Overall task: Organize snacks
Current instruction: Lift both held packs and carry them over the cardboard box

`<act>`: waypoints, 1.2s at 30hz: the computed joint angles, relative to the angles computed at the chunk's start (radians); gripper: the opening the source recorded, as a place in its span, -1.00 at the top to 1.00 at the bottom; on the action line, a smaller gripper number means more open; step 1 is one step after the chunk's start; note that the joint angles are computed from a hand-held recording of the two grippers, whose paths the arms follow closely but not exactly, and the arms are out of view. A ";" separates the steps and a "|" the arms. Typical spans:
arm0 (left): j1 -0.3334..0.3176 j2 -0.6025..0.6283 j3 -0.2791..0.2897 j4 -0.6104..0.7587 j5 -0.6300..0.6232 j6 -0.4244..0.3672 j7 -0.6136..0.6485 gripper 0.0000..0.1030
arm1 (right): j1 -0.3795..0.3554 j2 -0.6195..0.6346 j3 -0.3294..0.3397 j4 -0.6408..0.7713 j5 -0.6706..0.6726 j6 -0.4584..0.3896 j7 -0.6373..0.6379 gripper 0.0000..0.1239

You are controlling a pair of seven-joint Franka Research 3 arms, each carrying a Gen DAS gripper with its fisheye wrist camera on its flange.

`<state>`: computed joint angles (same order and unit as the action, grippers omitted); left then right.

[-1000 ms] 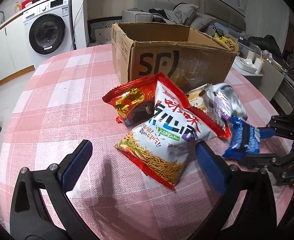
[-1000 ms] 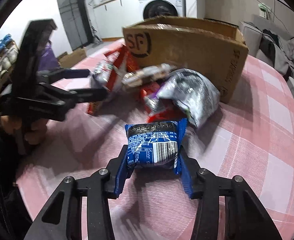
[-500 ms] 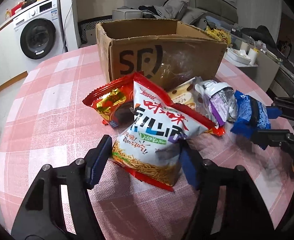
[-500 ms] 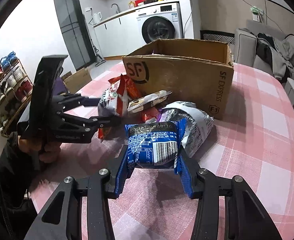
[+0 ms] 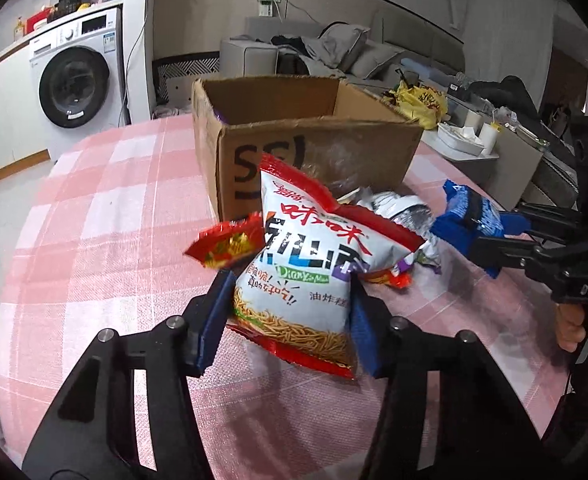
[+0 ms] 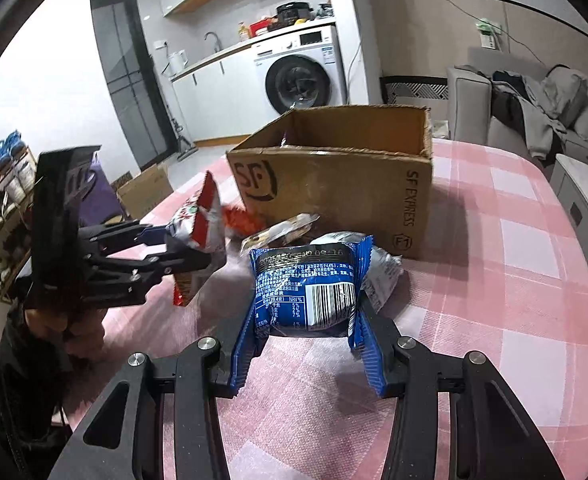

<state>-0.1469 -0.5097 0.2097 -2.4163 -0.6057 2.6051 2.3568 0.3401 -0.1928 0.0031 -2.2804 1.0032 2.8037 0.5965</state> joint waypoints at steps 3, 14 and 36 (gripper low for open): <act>0.004 -0.032 -0.011 -0.012 0.008 0.009 -0.017 0.00 | -0.004 -0.009 0.006 -0.005 -0.007 0.031 0.030 0.25; -0.016 -0.131 -0.006 -0.032 0.091 0.034 -0.126 0.00 | 0.020 -0.054 -0.014 -0.016 0.015 0.065 0.046 0.25; -0.060 -0.169 -0.010 0.041 0.264 0.064 -0.373 0.00 | 0.026 -0.048 -0.029 0.068 -0.024 0.058 0.115 0.25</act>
